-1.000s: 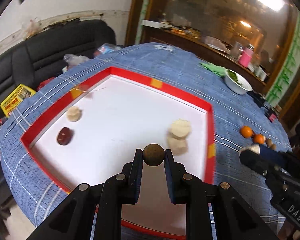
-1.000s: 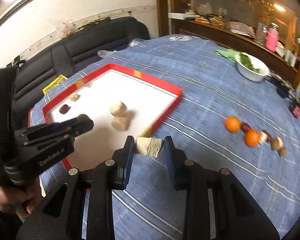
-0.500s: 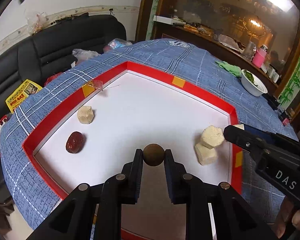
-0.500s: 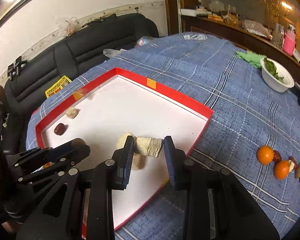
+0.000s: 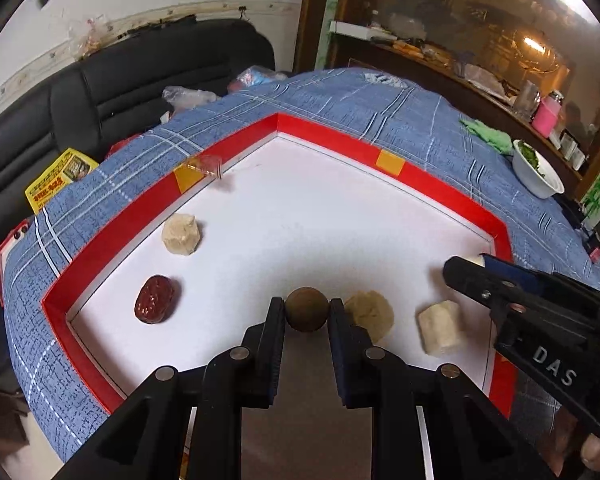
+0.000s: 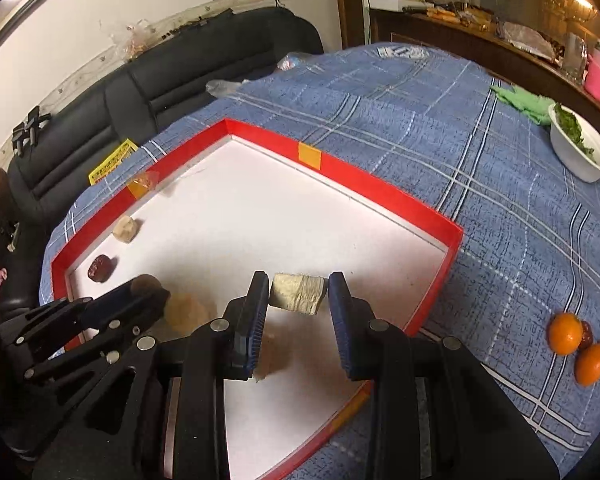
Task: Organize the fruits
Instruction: 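Open both grippers to drop the cube and kiwi into the tray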
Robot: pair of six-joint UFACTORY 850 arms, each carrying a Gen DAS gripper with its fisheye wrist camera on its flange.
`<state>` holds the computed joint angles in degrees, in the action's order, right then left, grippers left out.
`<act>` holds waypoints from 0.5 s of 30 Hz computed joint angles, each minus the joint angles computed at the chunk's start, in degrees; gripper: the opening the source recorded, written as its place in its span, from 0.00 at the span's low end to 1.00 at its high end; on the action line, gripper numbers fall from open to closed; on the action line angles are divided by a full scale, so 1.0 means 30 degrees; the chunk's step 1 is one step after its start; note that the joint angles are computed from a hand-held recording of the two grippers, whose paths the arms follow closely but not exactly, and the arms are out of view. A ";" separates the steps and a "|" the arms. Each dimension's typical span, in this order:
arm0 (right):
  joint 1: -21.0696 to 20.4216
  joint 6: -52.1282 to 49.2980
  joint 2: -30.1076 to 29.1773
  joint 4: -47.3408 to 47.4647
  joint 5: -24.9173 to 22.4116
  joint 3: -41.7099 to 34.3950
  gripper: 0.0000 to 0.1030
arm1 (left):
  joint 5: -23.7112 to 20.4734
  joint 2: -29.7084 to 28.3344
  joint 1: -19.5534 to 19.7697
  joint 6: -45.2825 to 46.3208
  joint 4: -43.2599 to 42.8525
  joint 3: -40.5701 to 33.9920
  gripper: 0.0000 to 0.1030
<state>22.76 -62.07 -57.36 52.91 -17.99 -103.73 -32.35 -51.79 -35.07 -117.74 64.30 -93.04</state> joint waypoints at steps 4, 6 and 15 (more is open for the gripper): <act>-0.0091 -0.0147 0.0269 0.0142 0.0347 0.0427 0.56 | -0.0453 -0.0021 -0.0059 0.0502 -0.1007 -0.0222 0.61; -0.0187 -0.1202 0.0582 0.1242 0.0501 0.0851 0.56 | -0.0991 0.0019 -0.0187 0.0027 -0.0821 -0.0196 0.63; -0.0751 -0.7617 0.2614 0.7647 0.1057 0.3594 0.59 | -0.1968 0.0949 -0.0775 -0.1620 -0.0129 0.0487 0.64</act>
